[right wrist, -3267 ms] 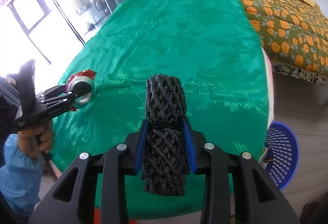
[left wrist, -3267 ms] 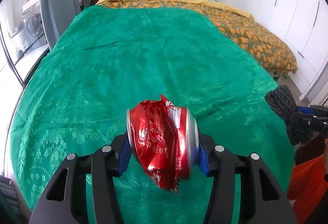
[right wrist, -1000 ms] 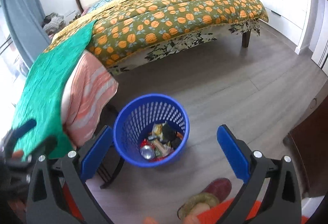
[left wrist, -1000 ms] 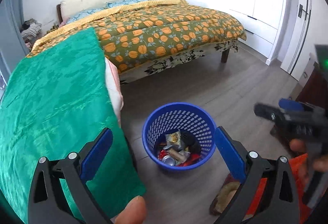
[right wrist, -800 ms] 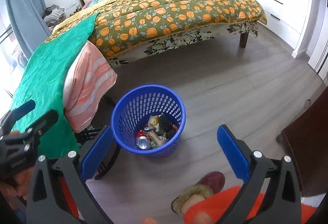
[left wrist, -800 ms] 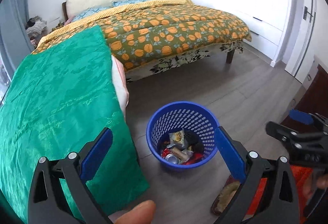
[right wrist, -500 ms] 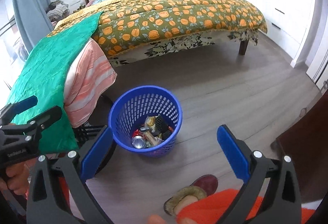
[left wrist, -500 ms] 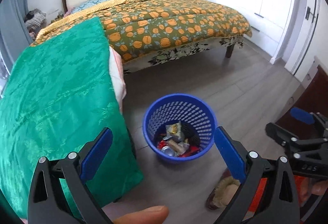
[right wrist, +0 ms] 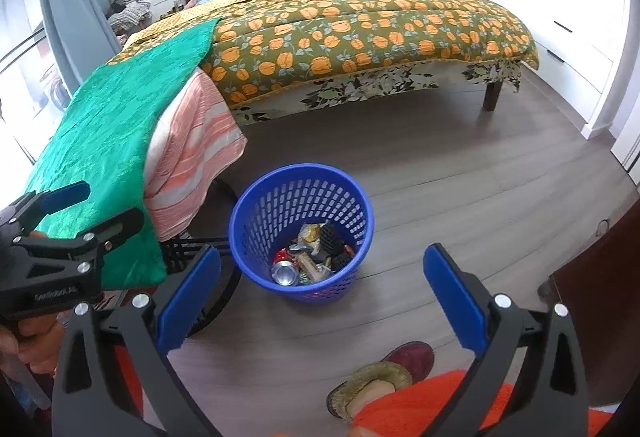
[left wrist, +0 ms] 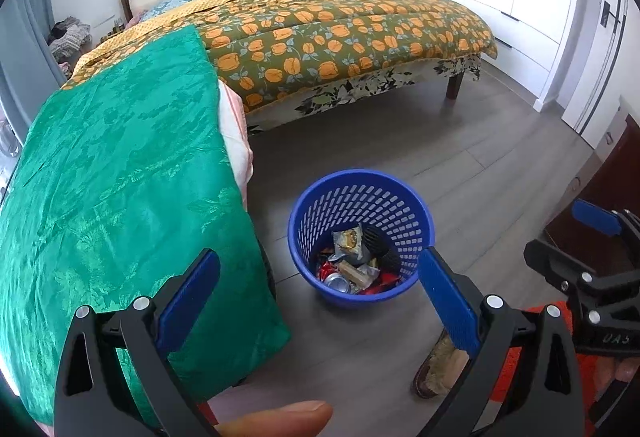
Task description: Collect trash
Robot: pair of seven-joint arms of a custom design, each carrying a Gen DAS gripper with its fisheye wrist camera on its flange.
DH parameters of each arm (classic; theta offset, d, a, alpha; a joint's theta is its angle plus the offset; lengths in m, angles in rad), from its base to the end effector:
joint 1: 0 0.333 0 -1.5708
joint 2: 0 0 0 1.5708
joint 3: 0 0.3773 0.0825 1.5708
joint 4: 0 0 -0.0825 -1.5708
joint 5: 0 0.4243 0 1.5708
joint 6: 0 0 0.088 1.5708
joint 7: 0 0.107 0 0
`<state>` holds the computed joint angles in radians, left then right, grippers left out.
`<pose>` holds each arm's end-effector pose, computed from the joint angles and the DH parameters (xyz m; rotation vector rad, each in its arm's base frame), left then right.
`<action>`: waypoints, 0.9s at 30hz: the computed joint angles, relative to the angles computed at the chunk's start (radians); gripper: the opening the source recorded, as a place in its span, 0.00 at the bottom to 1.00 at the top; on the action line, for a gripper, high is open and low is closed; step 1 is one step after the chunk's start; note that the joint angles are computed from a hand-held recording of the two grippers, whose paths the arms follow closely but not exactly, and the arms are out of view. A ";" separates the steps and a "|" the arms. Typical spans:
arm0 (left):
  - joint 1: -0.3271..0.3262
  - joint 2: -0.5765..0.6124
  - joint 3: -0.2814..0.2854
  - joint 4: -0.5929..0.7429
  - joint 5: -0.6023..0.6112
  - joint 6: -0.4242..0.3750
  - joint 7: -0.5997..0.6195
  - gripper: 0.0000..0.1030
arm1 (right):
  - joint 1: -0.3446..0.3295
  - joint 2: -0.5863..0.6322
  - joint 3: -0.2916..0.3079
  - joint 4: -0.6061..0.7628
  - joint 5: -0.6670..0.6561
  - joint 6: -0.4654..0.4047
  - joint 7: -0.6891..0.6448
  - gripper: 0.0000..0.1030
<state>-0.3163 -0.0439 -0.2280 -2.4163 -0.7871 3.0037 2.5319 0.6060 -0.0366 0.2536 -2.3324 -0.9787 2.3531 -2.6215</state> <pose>0.4875 -0.2359 0.4167 -1.0675 2.4884 -0.8437 0.3602 0.4012 0.3957 -1.2765 2.2287 -0.6917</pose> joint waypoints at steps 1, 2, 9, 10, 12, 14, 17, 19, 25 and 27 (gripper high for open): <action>0.000 0.000 0.002 0.002 -0.006 -0.005 0.004 0.95 | 0.000 0.000 0.000 0.000 -0.003 0.005 0.002 0.95; 0.002 0.001 0.003 0.005 -0.008 -0.012 0.005 0.95 | 0.000 0.001 -0.001 0.001 -0.006 0.010 0.003 0.95; 0.009 0.003 0.001 0.009 0.011 -0.028 -0.020 0.95 | 0.000 0.005 -0.002 0.005 -0.005 0.024 -0.006 0.96; 0.010 0.003 0.001 0.009 0.011 -0.030 -0.018 0.95 | 0.001 0.006 -0.002 0.007 -0.004 0.024 -0.010 0.95; 0.011 0.003 0.000 0.007 0.020 -0.028 -0.023 0.95 | 0.001 0.008 -0.002 0.008 -0.004 0.027 -0.015 0.96; 0.012 0.005 -0.001 0.006 0.030 -0.026 -0.030 0.95 | 0.003 0.011 -0.002 0.012 -0.005 0.027 -0.018 0.95; 0.015 0.009 -0.003 0.002 0.059 -0.013 -0.052 0.95 | 0.006 0.015 -0.002 0.017 -0.004 0.026 -0.023 0.96; 0.017 0.014 -0.003 0.003 0.077 -0.012 -0.068 0.95 | 0.007 0.017 -0.003 0.018 -0.002 0.028 -0.025 0.96; 0.022 0.019 -0.006 0.002 0.105 -0.008 -0.091 0.95 | 0.009 0.018 -0.004 0.020 0.001 0.030 -0.030 0.96; 0.022 0.020 -0.007 0.001 0.108 -0.007 -0.094 0.95 | 0.009 0.020 -0.005 0.023 0.009 0.025 -0.034 0.96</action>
<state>-0.2946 -0.0244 -0.2350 -2.4152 -0.6790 2.9969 2.4376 0.6148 -0.0161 0.2483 -2.3099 -0.9702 2.3779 -2.6556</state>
